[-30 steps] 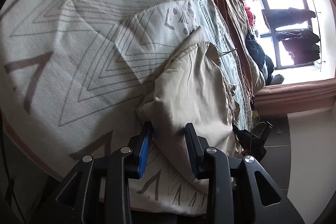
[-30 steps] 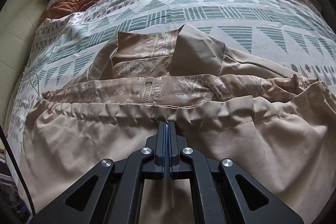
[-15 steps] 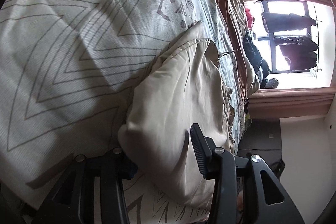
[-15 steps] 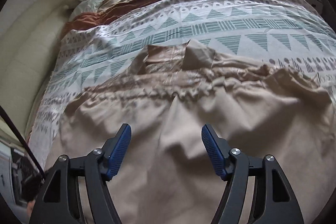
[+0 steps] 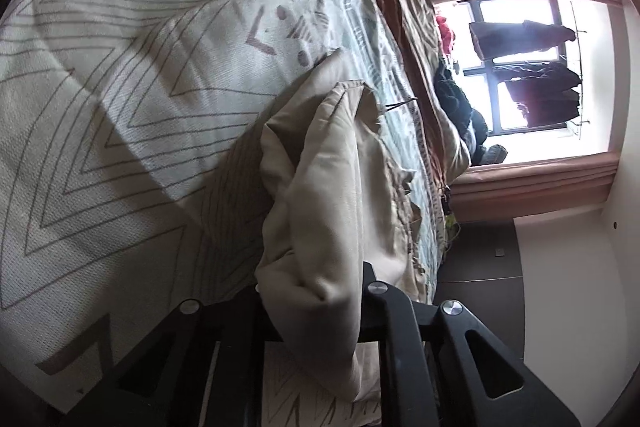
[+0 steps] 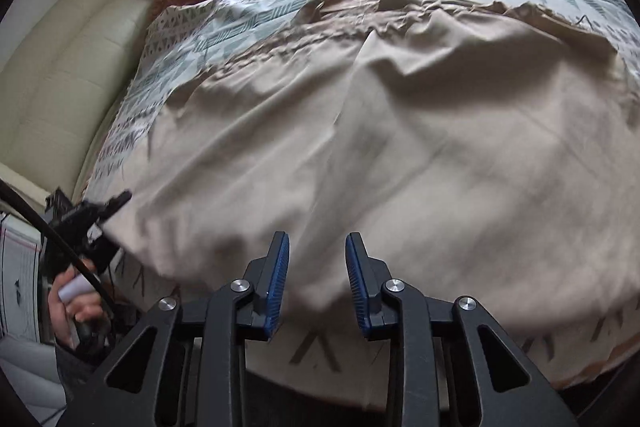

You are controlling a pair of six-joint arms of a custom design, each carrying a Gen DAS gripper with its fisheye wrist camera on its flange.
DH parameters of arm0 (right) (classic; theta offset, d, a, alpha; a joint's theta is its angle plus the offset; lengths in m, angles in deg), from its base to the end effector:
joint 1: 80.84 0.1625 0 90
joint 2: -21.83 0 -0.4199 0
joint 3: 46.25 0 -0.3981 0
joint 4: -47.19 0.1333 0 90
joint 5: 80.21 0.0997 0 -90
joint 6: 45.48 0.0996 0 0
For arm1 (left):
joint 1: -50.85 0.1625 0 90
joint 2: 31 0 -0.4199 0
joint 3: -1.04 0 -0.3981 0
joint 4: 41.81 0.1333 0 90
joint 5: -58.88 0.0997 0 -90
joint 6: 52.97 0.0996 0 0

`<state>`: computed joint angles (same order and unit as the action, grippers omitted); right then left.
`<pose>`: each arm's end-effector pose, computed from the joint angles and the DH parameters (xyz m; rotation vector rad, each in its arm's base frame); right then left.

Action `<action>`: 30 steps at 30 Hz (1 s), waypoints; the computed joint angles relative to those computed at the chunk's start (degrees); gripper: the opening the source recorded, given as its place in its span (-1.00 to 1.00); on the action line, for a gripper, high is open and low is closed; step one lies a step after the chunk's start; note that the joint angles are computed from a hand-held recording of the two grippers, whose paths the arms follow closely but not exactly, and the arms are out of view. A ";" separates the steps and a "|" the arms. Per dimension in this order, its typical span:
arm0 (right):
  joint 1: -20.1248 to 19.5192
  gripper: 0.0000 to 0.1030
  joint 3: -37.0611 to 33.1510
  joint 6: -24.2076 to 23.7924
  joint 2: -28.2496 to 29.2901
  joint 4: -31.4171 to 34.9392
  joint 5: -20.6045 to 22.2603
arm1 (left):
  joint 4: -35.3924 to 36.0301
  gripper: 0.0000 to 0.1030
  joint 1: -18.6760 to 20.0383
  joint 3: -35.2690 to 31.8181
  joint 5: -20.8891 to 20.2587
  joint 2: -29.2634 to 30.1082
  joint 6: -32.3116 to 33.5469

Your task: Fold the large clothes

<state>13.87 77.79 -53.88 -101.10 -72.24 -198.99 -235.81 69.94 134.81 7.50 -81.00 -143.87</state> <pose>0.1096 -0.2909 0.4777 0.1276 -2.5613 0.6242 -0.3458 -0.3265 0.0499 0.6412 -2.6561 1.0204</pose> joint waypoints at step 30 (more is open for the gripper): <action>-11.58 -0.75 1.31 -5.35 5.31 -12.17 9.68 | -9.38 -0.74 2.46 -14.19 -6.89 3.18 21.31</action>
